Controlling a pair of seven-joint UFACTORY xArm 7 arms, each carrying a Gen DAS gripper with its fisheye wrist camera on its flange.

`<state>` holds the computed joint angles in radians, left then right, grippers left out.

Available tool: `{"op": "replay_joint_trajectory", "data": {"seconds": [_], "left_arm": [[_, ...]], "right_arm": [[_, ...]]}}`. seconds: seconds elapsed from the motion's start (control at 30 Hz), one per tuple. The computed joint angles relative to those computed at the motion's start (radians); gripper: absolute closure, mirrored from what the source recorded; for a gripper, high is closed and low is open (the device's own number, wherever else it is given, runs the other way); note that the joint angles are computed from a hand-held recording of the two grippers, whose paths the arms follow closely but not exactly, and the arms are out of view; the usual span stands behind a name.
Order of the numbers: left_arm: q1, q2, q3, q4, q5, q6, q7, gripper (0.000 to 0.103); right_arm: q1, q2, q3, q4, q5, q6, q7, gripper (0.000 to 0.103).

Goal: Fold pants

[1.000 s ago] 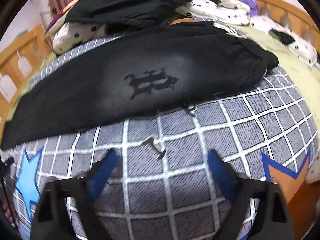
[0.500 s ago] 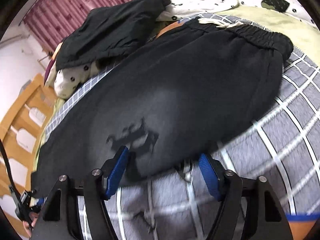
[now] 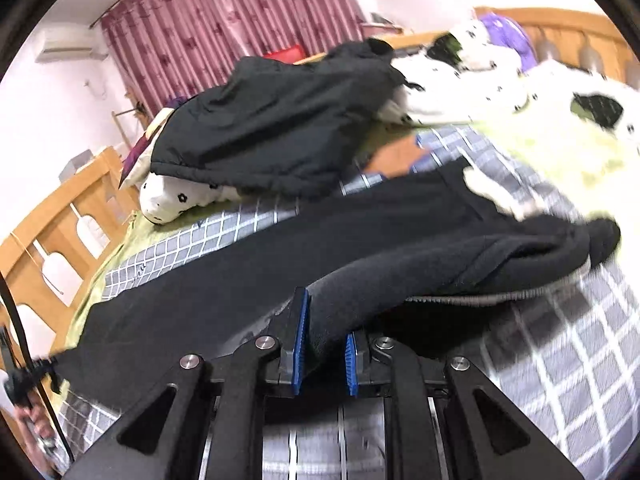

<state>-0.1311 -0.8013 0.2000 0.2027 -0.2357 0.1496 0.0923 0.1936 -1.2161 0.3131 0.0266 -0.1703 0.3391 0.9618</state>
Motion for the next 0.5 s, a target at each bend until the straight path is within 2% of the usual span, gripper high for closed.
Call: {"op": "replay_joint_trajectory", "data": {"seconds": [0.07,0.13,0.23,0.27,0.4,0.47,0.5], "left_arm": [[-0.006,0.126,-0.042,0.063,0.017,-0.084,-0.013,0.093],[0.003,0.249,-0.082,0.126,0.039,-0.152,-0.036,0.093],[0.069,0.405,-0.168,0.215,0.085,-0.211,-0.09,0.093],[0.111,0.469,-0.215,0.254,0.104,-0.23,-0.115,0.093],[0.347,0.634,-0.442,0.381,0.224,-0.204,-0.259,0.093],[0.508,0.692,-0.576,0.428,0.369,-0.193,-0.4,0.09],[0.538,0.708,-0.599,0.441,0.411,-0.186,-0.444,0.09]], "right_arm": [[-0.05,0.092,-0.019,0.036,-0.049,-0.073,-0.016,0.087],[-0.134,0.214,0.0,0.085,-0.048,-0.17,-0.074,0.087],[-0.27,0.417,0.052,0.178,-0.077,-0.293,-0.118,0.087],[-0.316,0.472,0.08,0.207,-0.081,-0.321,-0.125,0.087],[-0.589,0.739,0.272,0.36,-0.096,-0.419,-0.131,0.086],[-0.733,0.844,0.39,0.424,-0.097,-0.434,-0.128,0.086],[-0.834,0.892,0.478,0.461,-0.104,-0.434,-0.121,0.08]]}}
